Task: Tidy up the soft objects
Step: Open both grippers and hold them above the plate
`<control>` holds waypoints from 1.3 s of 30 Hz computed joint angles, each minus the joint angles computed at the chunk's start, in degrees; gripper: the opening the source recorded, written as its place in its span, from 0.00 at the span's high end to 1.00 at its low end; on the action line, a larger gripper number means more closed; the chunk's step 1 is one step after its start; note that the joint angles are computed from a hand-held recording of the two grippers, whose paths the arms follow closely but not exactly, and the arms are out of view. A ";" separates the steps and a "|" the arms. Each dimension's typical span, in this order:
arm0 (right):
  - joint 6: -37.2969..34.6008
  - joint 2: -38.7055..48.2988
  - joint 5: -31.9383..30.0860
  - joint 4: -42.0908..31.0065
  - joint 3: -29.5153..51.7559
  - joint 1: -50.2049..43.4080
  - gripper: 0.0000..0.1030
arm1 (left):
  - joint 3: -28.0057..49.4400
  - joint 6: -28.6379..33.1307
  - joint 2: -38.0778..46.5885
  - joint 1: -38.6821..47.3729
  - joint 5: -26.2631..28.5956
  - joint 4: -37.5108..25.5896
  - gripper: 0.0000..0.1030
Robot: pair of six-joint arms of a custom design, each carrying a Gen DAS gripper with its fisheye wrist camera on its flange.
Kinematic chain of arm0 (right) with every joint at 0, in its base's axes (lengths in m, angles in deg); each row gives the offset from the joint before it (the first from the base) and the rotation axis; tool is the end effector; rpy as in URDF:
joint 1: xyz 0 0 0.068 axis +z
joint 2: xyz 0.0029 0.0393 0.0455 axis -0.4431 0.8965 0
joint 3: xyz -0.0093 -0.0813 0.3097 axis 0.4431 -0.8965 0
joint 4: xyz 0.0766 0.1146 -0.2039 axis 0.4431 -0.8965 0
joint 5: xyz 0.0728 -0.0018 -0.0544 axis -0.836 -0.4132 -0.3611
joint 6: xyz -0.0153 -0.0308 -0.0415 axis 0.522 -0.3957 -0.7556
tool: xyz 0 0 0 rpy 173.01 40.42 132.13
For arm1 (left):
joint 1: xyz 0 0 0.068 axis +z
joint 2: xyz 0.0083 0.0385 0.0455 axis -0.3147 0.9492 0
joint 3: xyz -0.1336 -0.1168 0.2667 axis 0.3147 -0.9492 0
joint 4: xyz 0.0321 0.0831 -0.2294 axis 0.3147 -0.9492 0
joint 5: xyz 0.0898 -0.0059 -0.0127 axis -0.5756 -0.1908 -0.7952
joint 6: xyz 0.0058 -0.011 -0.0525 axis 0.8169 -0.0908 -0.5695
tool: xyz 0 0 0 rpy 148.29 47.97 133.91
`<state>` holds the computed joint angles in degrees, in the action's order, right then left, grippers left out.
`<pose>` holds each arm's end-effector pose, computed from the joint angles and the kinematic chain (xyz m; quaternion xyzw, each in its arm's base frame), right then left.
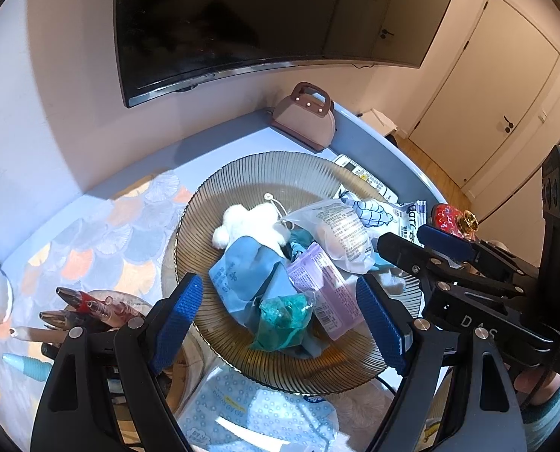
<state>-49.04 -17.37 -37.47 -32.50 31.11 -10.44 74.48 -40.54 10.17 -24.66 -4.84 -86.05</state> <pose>0.1759 0.0511 0.2628 -0.0063 0.9478 0.0991 0.3029 0.1908 -0.0306 0.2635 0.0836 0.9523 -0.1433 0.2562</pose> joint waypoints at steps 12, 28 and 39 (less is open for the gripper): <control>-0.12 -0.42 0.07 -0.83 0.25 -0.07 0.43 | -0.07 -0.12 -0.20 0.12 0.14 -0.48 0.20; 0.48 -0.39 1.71 -1.56 0.78 2.95 0.43 | 0.49 0.61 -1.47 1.64 1.59 -2.03 0.20; 0.42 -1.52 1.91 -2.64 1.23 2.60 0.43 | 0.32 -0.28 -6.52 4.63 5.25 -0.99 0.20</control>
